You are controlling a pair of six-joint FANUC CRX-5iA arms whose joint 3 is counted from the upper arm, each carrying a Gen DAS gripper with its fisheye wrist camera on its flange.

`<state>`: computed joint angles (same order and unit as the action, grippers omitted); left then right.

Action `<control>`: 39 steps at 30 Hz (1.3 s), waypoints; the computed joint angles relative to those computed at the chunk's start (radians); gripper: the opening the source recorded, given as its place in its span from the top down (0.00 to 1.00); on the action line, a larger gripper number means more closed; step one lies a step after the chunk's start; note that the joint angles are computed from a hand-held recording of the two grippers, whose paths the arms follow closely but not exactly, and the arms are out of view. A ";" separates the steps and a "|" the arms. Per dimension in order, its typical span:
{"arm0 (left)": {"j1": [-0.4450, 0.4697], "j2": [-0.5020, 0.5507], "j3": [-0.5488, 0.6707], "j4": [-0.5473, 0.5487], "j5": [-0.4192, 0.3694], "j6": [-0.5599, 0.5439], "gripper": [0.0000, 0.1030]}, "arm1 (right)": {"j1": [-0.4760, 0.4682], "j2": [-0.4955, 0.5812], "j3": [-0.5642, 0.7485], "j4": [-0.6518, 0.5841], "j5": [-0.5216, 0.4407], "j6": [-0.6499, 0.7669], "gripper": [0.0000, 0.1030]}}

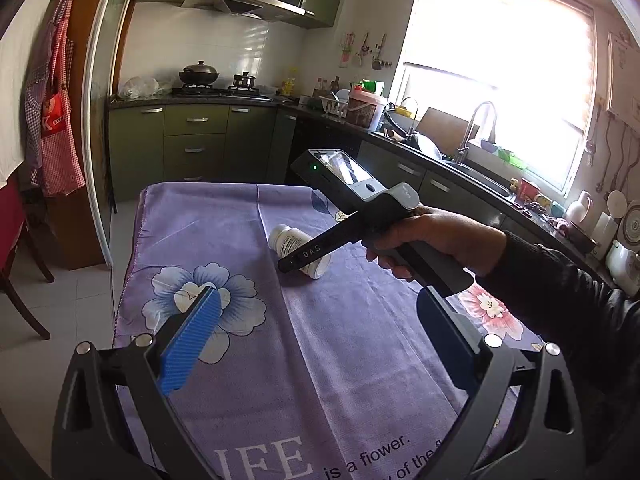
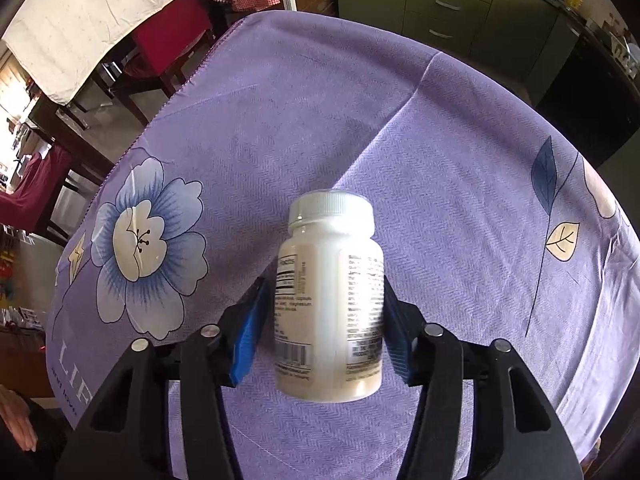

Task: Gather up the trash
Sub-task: 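Reach the right gripper to the white pill bottle and grasp it, then carry the pill bottle over the bin and open the right gripper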

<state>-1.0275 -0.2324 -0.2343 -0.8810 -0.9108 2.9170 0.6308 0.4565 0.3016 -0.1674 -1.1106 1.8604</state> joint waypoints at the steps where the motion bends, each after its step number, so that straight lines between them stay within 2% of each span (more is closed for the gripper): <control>1: 0.000 0.000 0.000 0.000 0.000 0.000 0.09 | 0.001 -0.002 -0.003 0.000 0.003 0.004 0.55; 4: -0.002 0.002 0.001 -0.002 -0.001 0.002 0.09 | -0.003 -0.016 -0.020 -0.010 0.012 0.018 0.55; 15: -0.005 0.024 0.025 0.011 0.013 -0.029 0.09 | -0.069 -0.209 -0.199 -0.048 0.081 0.112 0.55; 20: -0.006 0.056 0.056 0.024 0.033 -0.067 0.09 | -0.160 -0.308 -0.268 -0.057 0.085 0.136 0.55; 25: 0.012 0.093 0.083 0.049 0.088 -0.107 0.09 | -0.349 -0.358 -0.272 -0.050 0.066 0.140 0.55; 29: 0.037 0.127 0.100 0.086 0.152 -0.146 0.09 | -0.527 -0.328 -0.233 0.005 0.072 0.080 0.55; 33: 0.058 0.171 0.127 0.133 0.194 -0.205 0.09 | -0.701 -0.240 -0.154 0.048 0.070 -0.002 0.55; 36: 0.068 0.199 0.147 0.164 0.209 -0.246 0.09 | -0.798 -0.151 -0.080 0.061 0.043 -0.041 0.55; 39: 0.071 0.220 0.167 0.183 0.210 -0.278 0.09 | -0.853 -0.070 -0.024 0.061 0.007 -0.052 0.55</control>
